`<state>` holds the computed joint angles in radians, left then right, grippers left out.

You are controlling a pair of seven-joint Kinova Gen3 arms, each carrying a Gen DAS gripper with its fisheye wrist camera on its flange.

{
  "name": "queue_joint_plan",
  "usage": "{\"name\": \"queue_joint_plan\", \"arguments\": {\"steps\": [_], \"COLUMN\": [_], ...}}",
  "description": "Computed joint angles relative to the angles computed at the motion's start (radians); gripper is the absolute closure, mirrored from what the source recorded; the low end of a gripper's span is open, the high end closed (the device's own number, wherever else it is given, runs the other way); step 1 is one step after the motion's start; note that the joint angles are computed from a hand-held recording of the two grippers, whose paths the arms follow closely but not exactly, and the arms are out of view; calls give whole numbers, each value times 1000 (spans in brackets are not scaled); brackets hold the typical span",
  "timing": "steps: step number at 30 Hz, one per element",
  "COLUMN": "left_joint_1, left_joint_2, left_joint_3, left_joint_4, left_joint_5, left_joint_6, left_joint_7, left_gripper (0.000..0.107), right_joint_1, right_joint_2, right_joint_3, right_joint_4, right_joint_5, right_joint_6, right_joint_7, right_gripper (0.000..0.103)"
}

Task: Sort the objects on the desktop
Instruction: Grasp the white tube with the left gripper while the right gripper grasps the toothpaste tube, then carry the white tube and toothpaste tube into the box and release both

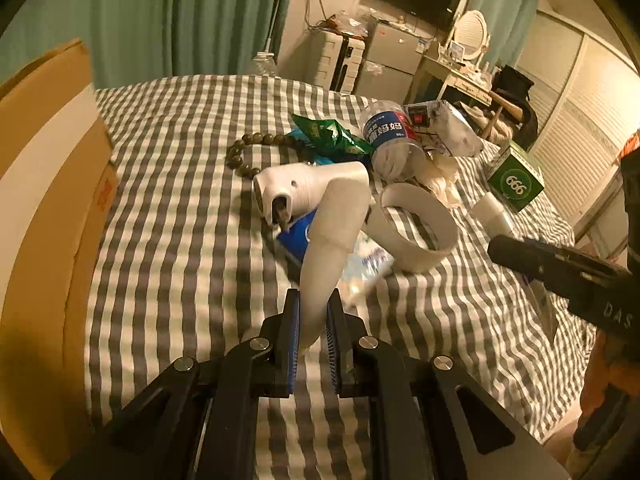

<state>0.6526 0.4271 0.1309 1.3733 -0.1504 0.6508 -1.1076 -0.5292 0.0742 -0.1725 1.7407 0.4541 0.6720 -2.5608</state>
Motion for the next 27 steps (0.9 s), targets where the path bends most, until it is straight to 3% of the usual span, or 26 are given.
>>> {"name": "queue_joint_plan", "arguments": {"steps": [8, 19, 23, 27], "left_joint_1": [44, 2, -17, -39], "left_joint_2": [-90, -212, -252, -265], "left_joint_3": [-20, 30, 42, 53], "left_joint_4": [99, 184, 180, 129], "left_joint_5": [-56, -71, -79, -95], "left_joint_6": [-37, -99, -85, -8], "left_joint_7": [93, 126, 133, 124], "left_gripper": [95, 95, 95, 95], "right_joint_1": [-47, -96, -128, -167], "right_joint_2": [-55, -94, -82, -49], "right_joint_3": [-50, -137, -160, -163], "right_joint_4": [20, 10, -27, -92], "right_joint_5": [49, 131, 158, 176], "right_joint_6": [58, 164, 220, 274], "right_joint_7": [-94, -228, -248, -227], "right_gripper": [77, 77, 77, 77]}}
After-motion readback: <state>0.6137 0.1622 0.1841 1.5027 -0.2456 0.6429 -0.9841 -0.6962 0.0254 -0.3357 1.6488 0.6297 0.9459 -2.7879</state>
